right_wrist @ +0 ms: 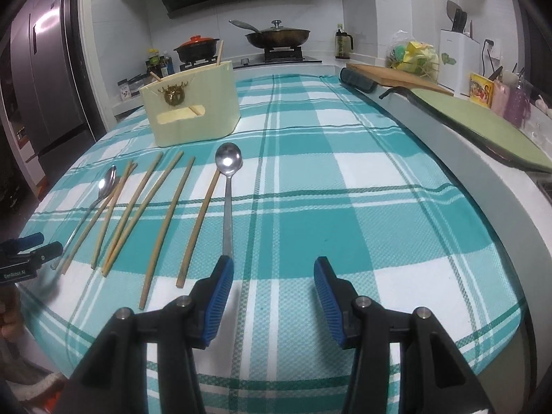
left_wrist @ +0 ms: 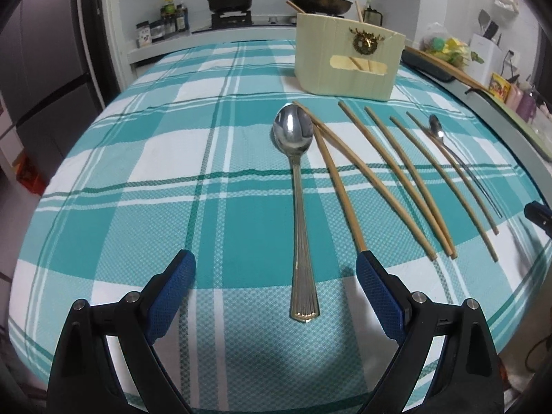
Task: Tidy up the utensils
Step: 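Move both open tools back over the spoons on the cloth, then close the left tool on a metal spoon while the right tool grasps the other spoon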
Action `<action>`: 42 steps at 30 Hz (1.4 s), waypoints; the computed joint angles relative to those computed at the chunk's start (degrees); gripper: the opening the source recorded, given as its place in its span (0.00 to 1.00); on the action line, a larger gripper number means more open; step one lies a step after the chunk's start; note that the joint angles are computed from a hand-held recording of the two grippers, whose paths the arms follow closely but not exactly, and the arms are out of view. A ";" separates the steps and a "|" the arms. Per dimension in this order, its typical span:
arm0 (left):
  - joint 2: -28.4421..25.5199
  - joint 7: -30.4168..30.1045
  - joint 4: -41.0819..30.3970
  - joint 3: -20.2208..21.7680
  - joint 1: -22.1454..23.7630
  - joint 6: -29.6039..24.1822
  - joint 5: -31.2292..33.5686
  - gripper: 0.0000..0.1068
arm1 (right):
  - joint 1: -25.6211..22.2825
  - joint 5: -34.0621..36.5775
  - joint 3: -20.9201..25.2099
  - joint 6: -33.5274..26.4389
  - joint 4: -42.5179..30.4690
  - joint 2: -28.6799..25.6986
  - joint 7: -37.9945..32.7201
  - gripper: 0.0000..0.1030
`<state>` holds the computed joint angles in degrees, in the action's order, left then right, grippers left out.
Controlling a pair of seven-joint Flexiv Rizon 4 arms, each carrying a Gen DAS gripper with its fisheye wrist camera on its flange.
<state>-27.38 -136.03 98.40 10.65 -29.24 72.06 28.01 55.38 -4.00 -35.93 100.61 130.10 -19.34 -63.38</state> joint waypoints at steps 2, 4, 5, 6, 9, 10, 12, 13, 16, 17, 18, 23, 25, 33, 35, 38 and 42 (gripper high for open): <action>-0.45 -0.62 -0.47 0.21 -0.43 -1.14 0.11 0.89 | -0.45 -0.26 0.70 -0.13 -0.21 0.17 -0.20 0.48; -0.82 -0.99 -0.77 0.07 -0.49 -1.84 -0.01 0.89 | -2.11 -0.76 2.62 -0.55 -0.72 0.26 -0.18 0.48; -0.93 -1.67 -1.07 0.56 -1.03 -2.06 0.73 0.89 | -4.45 -1.22 5.25 -1.50 -1.35 0.43 0.01 0.48; -0.94 -1.69 -1.23 0.54 -1.09 -2.32 1.06 0.89 | -5.64 -1.87 6.51 -2.04 -1.62 0.42 0.57 0.48; -1.01 -1.37 -1.25 -0.17 -0.35 -2.29 0.79 0.91 | -7.01 -4.18 7.72 -2.97 -1.81 0.20 2.21 0.48; -1.05 -1.52 -1.26 -0.15 -0.33 -2.29 0.82 0.92 | -7.25 -5.05 7.84 -3.36 -1.85 0.14 2.67 0.48; -1.23 -2.13 -1.65 0.20 -0.75 -2.69 1.34 0.93 | -7.52 -6.68 7.88 -3.96 -1.95 -0.14 3.75 0.48; -1.24 -2.24 -1.70 0.19 -0.76 -2.77 1.47 0.94 | -8.08 -7.41 8.37 -4.09 -2.01 -0.22 4.22 0.48; -1.25 -2.34 -1.64 -0.09 -0.50 -2.70 1.47 0.94 | -10.55 -9.32 10.86 -4.56 -2.40 -0.61 5.57 0.48; -1.25 -2.43 -1.62 -0.10 -0.50 -2.68 1.52 0.94 | -11.34 -9.93 11.62 -4.60 -2.51 -0.71 6.00 0.48; -1.24 -2.45 -1.62 -0.12 -0.48 -2.68 1.55 0.94 | -10.63 -10.61 10.74 -4.05 -2.22 -0.92 6.62 0.48; -1.20 -2.35 -1.53 -0.28 -0.28 -2.66 1.56 0.95 | -6.82 -11.47 6.79 -2.50 -1.07 -1.33 5.99 0.50; -1.19 -2.28 -1.54 -0.32 -0.27 -2.74 1.54 0.95 | -4.95 -10.96 5.01 -2.38 -0.70 -1.47 4.95 0.50; -1.14 3.15 -1.30 -3.16 2.63 -3.73 -2.39 0.96 | -7.97 -11.89 8.22 -5.09 -1.65 -0.53 3.41 0.48; -1.13 5.71 -1.28 -4.09 3.56 -4.33 -4.16 0.96 | -11.93 -12.98 12.12 -5.84 -2.71 -0.49 3.41 0.48; -1.29 9.15 -1.45 -5.13 4.72 -5.25 -6.77 0.96 | -20.41 -13.65 21.04 -9.06 -5.84 -0.73 2.04 0.47; -1.45 13.52 -1.74 -6.35 5.93 -6.91 -10.05 0.96 | -29.72 -13.59 31.30 -12.55 -10.00 -2.05 -0.96 0.41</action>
